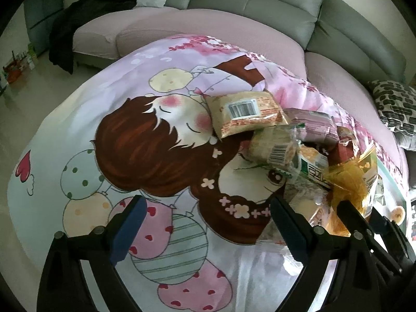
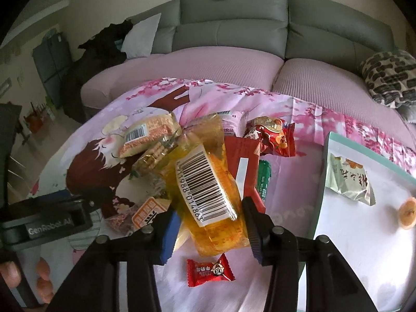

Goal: Organize snacks
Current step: 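Grasp the orange barcode bag with the right tool and lift it, then grasp the round bun in clear wrap with the left tool while the right tool holds the orange bag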

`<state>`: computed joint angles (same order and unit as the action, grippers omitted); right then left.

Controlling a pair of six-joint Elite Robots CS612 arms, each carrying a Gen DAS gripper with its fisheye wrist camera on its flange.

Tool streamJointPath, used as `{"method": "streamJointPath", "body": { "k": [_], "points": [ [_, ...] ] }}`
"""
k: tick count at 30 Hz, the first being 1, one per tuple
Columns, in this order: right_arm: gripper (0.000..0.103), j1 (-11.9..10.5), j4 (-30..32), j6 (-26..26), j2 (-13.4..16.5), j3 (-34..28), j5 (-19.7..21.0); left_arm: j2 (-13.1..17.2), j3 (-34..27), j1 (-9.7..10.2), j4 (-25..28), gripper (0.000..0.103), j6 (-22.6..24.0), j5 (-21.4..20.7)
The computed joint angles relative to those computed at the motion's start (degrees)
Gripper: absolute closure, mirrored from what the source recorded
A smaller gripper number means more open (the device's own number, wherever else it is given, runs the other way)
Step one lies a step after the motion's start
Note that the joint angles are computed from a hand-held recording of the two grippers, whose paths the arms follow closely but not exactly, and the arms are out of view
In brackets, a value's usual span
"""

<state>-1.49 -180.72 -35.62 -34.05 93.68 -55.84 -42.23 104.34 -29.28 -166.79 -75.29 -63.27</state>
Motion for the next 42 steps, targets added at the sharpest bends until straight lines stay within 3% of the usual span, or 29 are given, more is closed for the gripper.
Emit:
{"method": "streamJointPath", "body": {
  "k": [7, 17, 29, 42],
  "points": [
    [0.058, -1.4, 2.4, 1.8, -0.6, 0.0, 4.6, 0.1, -0.1, -0.07, -1.5, 0.007, 0.8, 0.1],
    [0.058, -3.0, 1.6, 5.9, -1.3, 0.3, 7.4, 0.6, -0.8, -0.27, -4.2, 0.007, 3.4, -0.1],
    [0.058, -5.3, -0.3, 15.0, -1.3, -1.0, 0.4, 2.0, -3.8, -0.63, -3.4, 0.007, 9.1, -1.9],
    [0.058, -6.6, 0.0, 18.5, -1.1, -1.7, -1.2, 4.5, -8.3, -0.76, -0.8, 0.007, 15.7, -5.8]
  ]
}}
